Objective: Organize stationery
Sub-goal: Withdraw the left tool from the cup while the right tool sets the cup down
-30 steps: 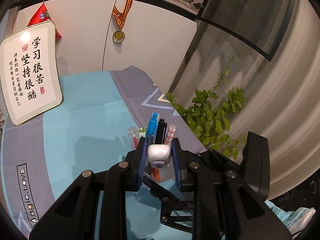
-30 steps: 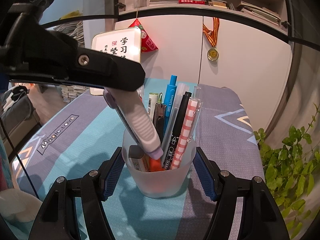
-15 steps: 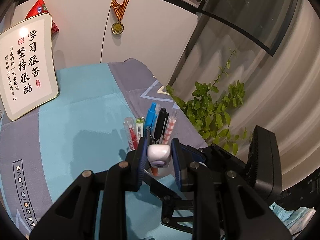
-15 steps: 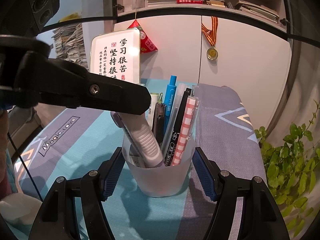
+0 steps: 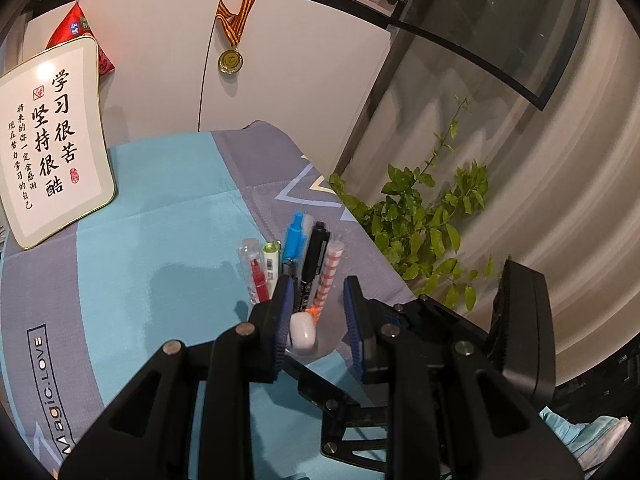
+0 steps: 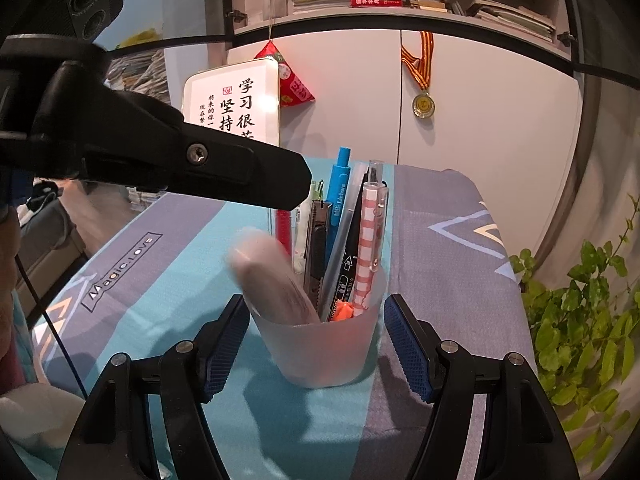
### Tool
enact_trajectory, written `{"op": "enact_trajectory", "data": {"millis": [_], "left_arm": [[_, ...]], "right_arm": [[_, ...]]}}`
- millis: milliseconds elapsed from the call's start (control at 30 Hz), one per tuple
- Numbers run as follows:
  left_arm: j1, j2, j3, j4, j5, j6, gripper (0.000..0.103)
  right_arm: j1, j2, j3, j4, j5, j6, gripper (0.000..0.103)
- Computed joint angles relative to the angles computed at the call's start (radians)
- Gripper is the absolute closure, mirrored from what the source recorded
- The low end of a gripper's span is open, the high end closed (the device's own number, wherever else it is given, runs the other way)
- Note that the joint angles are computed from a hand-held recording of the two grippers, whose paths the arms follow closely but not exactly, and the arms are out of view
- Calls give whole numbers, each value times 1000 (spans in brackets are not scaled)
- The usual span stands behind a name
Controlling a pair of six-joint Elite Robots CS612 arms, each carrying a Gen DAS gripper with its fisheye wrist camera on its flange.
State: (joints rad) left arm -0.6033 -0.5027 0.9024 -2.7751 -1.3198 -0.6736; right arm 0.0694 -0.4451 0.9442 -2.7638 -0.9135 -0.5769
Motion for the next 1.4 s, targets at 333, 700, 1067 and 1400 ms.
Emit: {"op": "enact_trajectory", "data": {"millis": [333, 700, 1067, 1400], "left_arm": [[0, -15, 29, -16, 18, -17, 79], [-23, -41, 94, -44, 176, 13, 63], [-44, -94, 248, -103, 339, 49, 48], [-33, -108, 327, -143, 345, -14, 47]], "right_arm": [[-3, -1, 2, -1, 6, 2, 33], [0, -6, 10, -22, -17, -13, 28], [32, 10, -39, -7, -99, -88, 24], [46, 2, -33, -22, -162, -87, 33]]}}
